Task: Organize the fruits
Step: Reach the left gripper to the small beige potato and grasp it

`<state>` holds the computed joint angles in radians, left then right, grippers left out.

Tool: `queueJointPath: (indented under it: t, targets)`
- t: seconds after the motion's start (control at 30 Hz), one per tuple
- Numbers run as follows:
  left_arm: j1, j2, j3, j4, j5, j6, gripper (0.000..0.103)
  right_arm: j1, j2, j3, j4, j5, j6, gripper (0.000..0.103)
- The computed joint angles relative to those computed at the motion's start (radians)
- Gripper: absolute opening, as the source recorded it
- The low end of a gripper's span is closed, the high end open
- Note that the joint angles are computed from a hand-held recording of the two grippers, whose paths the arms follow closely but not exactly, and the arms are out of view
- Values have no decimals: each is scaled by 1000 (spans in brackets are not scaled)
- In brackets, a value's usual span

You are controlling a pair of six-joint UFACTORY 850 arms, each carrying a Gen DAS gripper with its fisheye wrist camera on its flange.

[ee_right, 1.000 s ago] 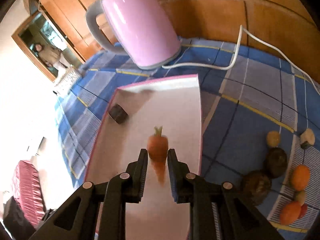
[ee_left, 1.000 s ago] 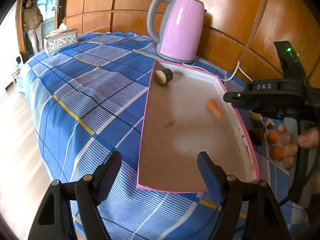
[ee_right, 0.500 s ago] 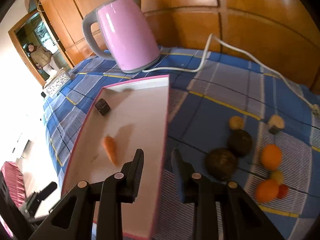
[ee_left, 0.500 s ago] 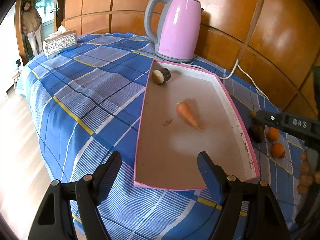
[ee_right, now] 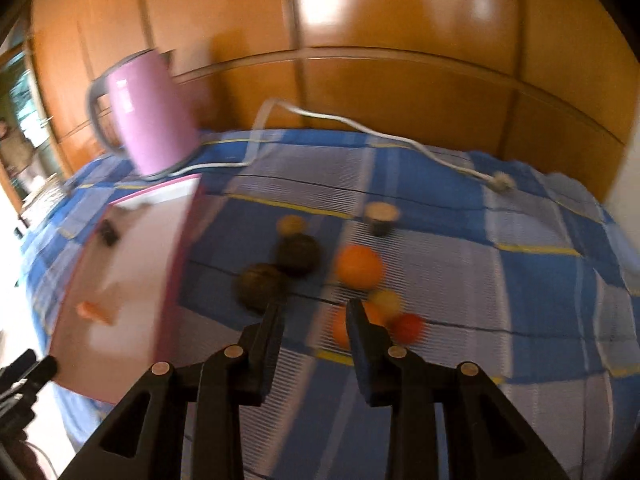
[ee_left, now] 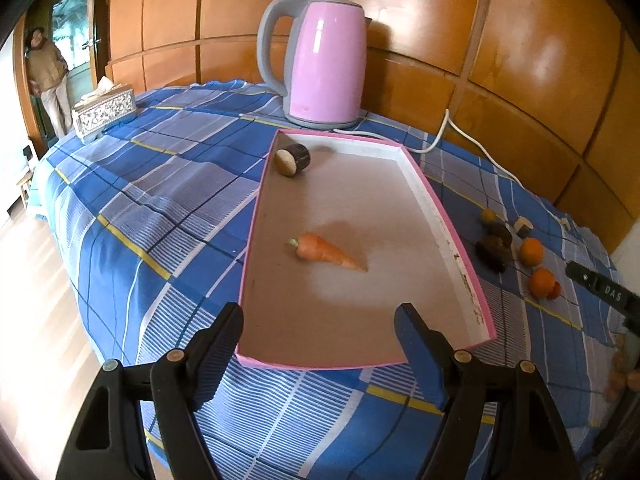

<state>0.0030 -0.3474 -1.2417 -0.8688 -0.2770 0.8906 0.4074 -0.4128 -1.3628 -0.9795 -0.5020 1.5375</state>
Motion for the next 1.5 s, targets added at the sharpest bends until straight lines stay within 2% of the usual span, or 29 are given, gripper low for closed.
queueJointPath:
  t: [0.23,0.3,0.4,0.6,0.7,0.8,0.9,1.0,1.13,1.33,1.43,1.5]
  targets:
    - [-14,11,9,2,-1,19,78,-28,72,131,-61,-92,145,32]
    - [-17,10,8,4,-6,20,83,-41,92,166,-57,-103,175,32]
    - [-20,7,2,-5,-26,49,83,-56,111,209,-63,-168,228,32]
    - [-26,-3,-19,-54,-69,116,81,-87,129,266,-68,-248,316,32]
    - [-35,-8,-31,-44,-87,126,79,-102,132,294,-72,-257,355,32]
    - [-45,-10,-41,-67,-106,179,79,-114,130,318,-75,-231,388,35]
    - [-57,-26,-71,-64,-147,203,79,-100,120,322,-123,-265,416,36]
    - [-70,-52,-119,-47,-212,216,70,-98,117,321,-129,-271,424,37]
    - [-96,-106,-208,-5,-304,213,64,-97,122,327,-141,-268,443,38]
    - [-152,-181,-320,141,-342,111,59,-97,122,330,-154,-263,459,38]
    - [-162,-242,-411,186,-412,41,57,-97,123,331,-157,-262,465,38]
    - [-175,-282,-474,221,-436,3,48,-97,122,330,-157,-263,466,38]
